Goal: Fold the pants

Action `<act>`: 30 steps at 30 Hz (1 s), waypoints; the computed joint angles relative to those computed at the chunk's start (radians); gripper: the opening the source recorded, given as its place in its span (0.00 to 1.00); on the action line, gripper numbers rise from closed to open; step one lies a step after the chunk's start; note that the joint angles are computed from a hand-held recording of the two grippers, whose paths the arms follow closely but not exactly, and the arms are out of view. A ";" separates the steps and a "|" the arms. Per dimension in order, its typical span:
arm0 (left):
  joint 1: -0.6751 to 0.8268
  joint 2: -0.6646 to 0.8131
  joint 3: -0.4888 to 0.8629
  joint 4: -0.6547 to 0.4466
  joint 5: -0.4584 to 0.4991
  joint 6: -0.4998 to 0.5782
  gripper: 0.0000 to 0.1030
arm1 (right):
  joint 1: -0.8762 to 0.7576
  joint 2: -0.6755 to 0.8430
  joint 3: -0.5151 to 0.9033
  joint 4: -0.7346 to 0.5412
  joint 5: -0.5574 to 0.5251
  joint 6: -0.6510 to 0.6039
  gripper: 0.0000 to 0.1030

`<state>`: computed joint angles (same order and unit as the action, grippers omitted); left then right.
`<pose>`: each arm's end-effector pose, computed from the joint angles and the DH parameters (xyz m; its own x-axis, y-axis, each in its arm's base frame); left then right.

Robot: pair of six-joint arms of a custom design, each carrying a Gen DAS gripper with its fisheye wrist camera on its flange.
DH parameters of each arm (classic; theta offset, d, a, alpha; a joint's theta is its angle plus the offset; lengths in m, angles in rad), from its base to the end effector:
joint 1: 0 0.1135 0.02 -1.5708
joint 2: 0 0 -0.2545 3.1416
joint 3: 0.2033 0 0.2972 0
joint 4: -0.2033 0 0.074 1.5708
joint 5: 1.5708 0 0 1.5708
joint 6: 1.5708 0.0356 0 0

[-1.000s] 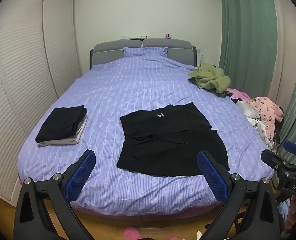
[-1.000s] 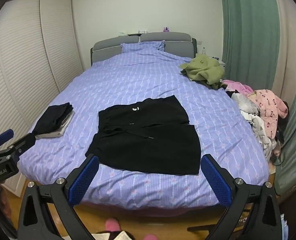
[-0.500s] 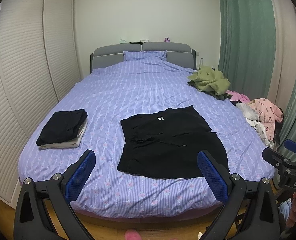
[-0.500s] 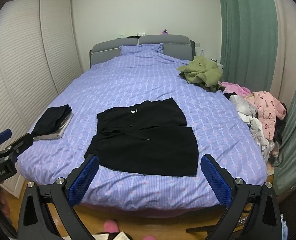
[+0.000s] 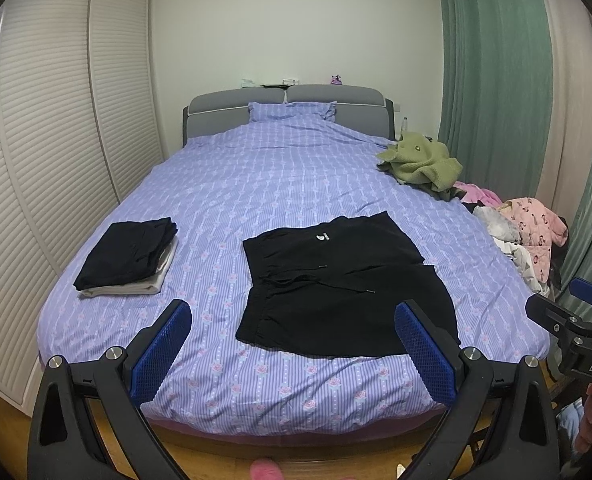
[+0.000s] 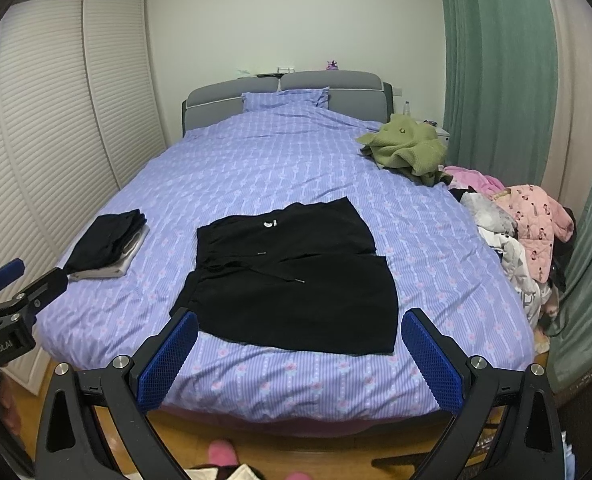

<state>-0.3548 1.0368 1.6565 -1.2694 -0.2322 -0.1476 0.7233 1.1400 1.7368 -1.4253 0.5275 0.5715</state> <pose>0.1708 -0.0545 0.4847 -0.5855 0.0643 -0.8081 0.0810 0.9965 0.0206 0.1555 0.1134 0.4808 -0.6360 0.0619 -0.7692 0.0323 0.9980 0.0536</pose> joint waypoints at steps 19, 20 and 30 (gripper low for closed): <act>-0.021 0.003 0.002 0.002 -0.021 -0.015 1.00 | -0.012 0.005 0.006 0.006 -0.008 -0.011 1.00; -0.021 0.004 0.002 0.002 -0.022 -0.015 1.00 | -0.008 0.005 0.006 0.004 -0.005 -0.007 1.00; -0.017 0.009 0.004 0.000 -0.018 -0.013 1.00 | -0.018 -0.004 -0.009 0.005 -0.013 -0.008 1.00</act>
<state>-0.3719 1.0454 1.6609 -1.2698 -0.2506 -0.1602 0.7054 1.1356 1.7278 -1.4201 0.5145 0.5635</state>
